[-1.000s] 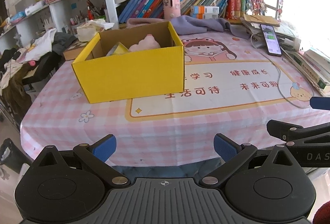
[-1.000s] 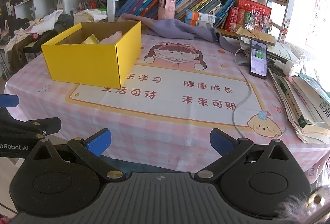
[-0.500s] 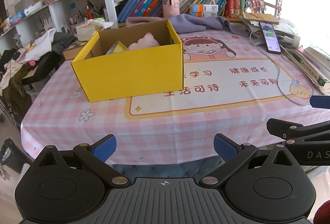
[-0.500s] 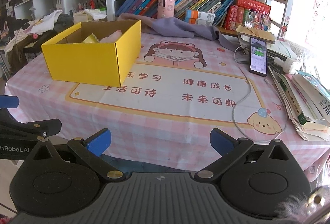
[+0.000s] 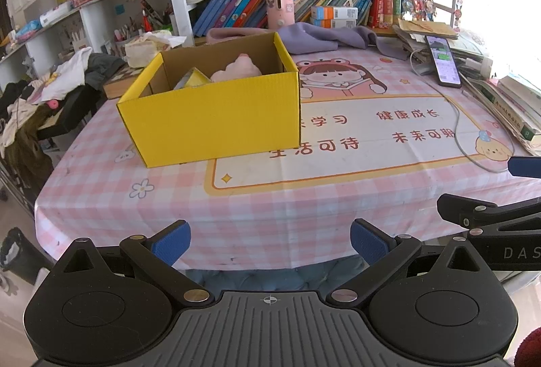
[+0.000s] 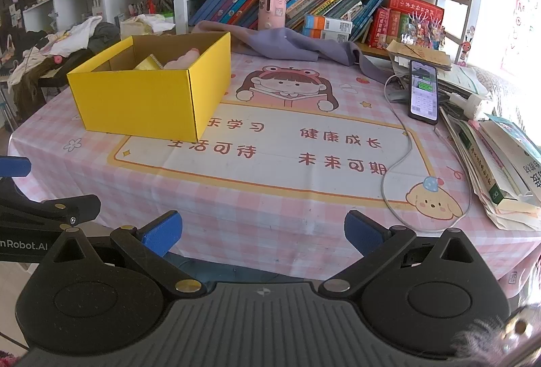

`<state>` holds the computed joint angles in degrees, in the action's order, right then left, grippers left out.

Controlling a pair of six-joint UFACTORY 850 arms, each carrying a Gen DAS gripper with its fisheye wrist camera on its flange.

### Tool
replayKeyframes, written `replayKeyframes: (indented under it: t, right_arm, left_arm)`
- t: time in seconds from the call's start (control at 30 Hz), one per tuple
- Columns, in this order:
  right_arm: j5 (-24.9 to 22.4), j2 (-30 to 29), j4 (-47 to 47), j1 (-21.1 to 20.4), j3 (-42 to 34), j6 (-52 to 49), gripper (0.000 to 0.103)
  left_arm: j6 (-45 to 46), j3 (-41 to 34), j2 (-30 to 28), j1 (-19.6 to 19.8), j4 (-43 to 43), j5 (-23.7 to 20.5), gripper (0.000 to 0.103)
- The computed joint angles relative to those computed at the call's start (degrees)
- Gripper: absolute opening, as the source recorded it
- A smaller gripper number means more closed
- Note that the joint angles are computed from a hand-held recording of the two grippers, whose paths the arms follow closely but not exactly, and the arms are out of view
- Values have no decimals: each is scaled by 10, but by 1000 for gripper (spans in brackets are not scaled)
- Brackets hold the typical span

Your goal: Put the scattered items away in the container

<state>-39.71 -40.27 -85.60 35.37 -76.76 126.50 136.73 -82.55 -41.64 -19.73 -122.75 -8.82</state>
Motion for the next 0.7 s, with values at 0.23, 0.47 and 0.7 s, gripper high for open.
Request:
replayKeyframes:
  t: [0.23, 0.47, 0.7]
  right_arm:
    - [1, 0, 0, 0, 2, 3, 103]
    - [1, 1, -2, 0, 4, 5, 103]
    - [2, 2, -2, 0, 5, 6, 103]
  left_arm:
    - [-10, 4, 1, 1, 9, -2, 102]
    - [-18, 6, 3, -1, 15, 0, 102]
    - [-21, 7, 3, -1, 19, 1, 102]
